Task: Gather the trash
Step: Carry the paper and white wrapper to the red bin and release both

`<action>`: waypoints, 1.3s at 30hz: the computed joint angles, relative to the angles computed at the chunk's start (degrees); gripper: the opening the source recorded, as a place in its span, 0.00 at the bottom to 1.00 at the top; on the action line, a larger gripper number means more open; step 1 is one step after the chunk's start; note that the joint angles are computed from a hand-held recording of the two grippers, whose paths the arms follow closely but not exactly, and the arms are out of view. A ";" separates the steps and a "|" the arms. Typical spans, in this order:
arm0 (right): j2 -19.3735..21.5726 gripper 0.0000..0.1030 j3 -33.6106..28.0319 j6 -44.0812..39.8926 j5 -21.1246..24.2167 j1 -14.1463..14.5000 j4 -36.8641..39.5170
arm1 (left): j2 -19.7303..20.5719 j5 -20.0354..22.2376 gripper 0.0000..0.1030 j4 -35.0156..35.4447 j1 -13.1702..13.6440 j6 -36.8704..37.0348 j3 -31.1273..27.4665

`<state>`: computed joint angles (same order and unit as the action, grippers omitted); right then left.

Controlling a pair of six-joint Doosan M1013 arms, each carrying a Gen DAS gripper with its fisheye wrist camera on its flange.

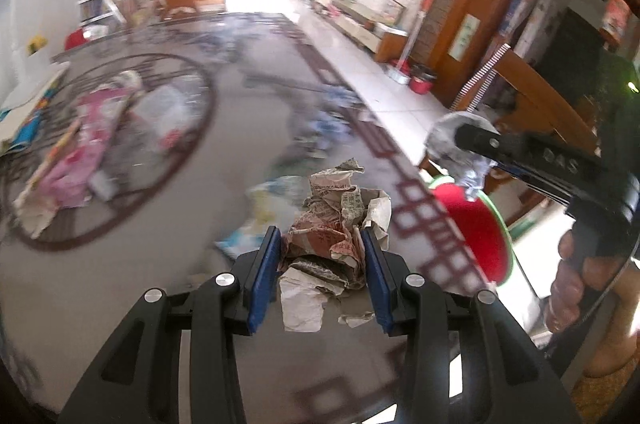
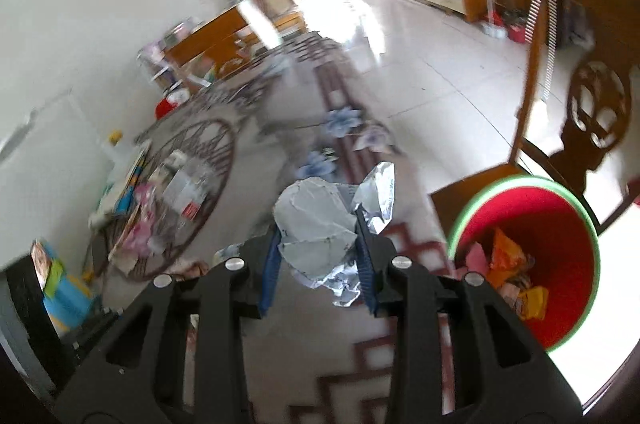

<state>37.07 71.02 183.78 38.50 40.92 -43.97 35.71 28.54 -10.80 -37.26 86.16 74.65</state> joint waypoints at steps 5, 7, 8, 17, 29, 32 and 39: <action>-1.49 0.33 2.29 4.36 5.61 -0.08 -2.75 | 1.53 1.81 0.37 -2.55 -1.20 3.77 -2.53; -2.46 0.33 4.03 7.95 8.14 -0.13 -4.51 | 2.24 2.99 0.37 -3.26 -1.39 4.37 -3.75; -3.05 0.33 5.24 10.20 8.16 -0.29 -5.14 | 2.77 3.70 0.37 -3.41 -1.53 4.58 -4.66; -6.56 0.33 12.95 25.21 10.67 -0.95 -6.62 | 8.32 10.39 0.37 -12.29 -4.01 14.10 -13.82; -7.92 0.57 16.35 35.91 16.42 -0.84 -7.76 | 15.60 19.88 0.71 -14.29 -5.52 16.48 -26.08; -7.29 0.59 14.98 33.16 17.90 -0.81 -7.09 | 14.62 17.56 0.71 -13.89 -5.34 16.93 -24.18; -5.23 0.69 10.83 23.27 20.93 -0.78 -4.13 | 9.88 10.43 0.72 -13.49 -3.19 15.41 -15.64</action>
<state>31.83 81.84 207.05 59.43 40.14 -48.11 45.59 38.97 -24.29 -40.45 101.56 59.01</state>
